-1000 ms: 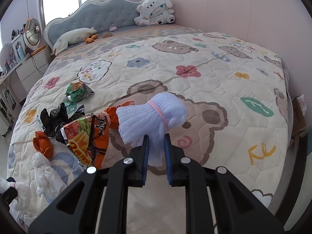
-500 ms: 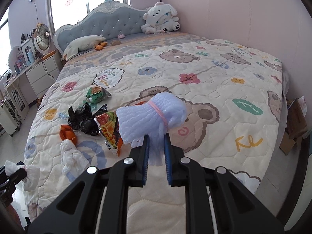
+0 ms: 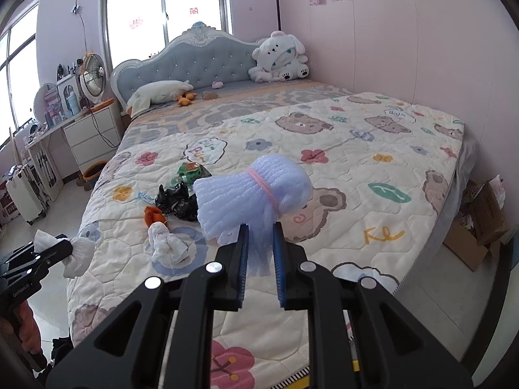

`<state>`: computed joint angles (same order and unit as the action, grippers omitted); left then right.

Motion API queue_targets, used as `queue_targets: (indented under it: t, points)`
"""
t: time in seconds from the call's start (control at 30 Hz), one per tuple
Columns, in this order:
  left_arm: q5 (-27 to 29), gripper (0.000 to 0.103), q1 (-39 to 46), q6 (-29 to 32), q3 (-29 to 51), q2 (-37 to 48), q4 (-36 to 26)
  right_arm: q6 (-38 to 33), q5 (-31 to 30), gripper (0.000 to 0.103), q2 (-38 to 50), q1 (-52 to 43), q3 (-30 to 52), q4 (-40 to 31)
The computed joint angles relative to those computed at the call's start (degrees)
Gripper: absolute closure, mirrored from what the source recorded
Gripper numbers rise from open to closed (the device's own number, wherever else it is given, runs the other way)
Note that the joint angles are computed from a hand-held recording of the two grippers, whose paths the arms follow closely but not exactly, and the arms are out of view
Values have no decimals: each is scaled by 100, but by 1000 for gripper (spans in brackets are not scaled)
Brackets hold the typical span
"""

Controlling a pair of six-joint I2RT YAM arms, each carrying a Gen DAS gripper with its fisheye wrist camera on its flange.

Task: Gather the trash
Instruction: 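Lift the tissue bundle and lavender scrubber and carry them toward the bin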

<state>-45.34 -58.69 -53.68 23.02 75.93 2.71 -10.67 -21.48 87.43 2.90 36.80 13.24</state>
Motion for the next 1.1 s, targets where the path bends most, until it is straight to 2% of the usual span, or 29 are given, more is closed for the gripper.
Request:
queue_targets:
  t: [0.17, 0.3, 0.47, 0.8, 1.1]
  points:
    - [-438, 74, -495, -134, 574, -40, -612, -235, -554, 89, -1148, -621, -276, -687]
    - [-649, 74, -849, -74, 1075, 223, -811, -540, -1045, 89, -1838, -1287, -374, -1254]
    - [-708, 74, -1179, 121, 1702, 727, -826, -1068, -1773, 89, -2266, -2321, -358, -1987]
    - [-391, 74, -1494, 625, 2718, 1817, -407, -2645, -3034, 89, -2050, -4524, -26, -3333]
    - [121, 74, -1605, 846, 3427, 2857, -161, -4124, -3390, 89, -1279, -5743, 326, -4381]
